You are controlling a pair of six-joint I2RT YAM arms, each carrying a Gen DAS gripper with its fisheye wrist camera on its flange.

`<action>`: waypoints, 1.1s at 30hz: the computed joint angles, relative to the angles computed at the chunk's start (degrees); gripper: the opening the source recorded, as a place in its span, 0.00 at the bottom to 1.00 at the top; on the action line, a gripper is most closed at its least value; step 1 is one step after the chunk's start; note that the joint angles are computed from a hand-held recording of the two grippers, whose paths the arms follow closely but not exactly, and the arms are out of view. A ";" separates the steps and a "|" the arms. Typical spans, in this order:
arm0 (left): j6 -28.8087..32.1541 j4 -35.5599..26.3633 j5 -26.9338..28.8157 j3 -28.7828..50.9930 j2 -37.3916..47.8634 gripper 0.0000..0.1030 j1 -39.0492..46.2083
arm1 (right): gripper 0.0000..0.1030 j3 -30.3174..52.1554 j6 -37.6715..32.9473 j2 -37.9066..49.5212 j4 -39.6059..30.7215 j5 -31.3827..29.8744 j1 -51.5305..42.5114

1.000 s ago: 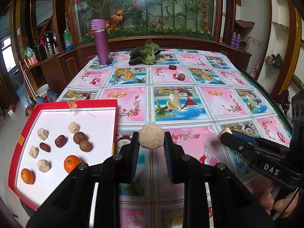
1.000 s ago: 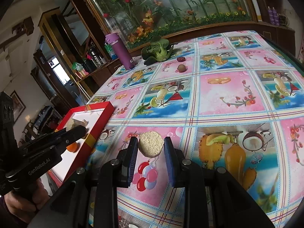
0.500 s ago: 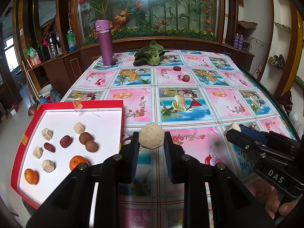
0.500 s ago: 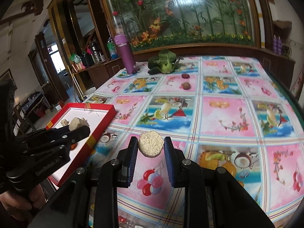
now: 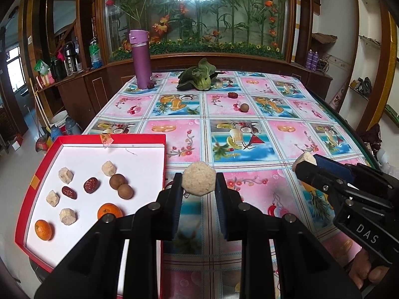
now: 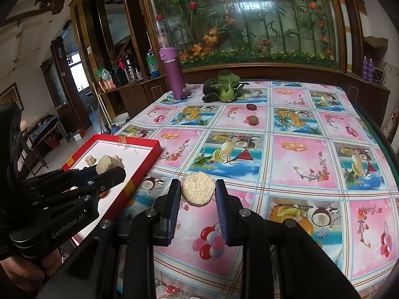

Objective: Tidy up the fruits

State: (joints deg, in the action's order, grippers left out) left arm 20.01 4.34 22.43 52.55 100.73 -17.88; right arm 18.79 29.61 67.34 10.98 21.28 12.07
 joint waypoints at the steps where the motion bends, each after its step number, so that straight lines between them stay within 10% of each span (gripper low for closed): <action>1: -0.01 0.07 0.13 -0.07 -0.10 0.26 0.05 | 0.26 0.12 0.04 0.13 -0.07 0.14 0.20; 33: -0.10 -0.10 2.19 -0.28 -1.88 0.26 2.63 | 0.26 5.03 -2.06 3.72 -0.73 0.78 3.79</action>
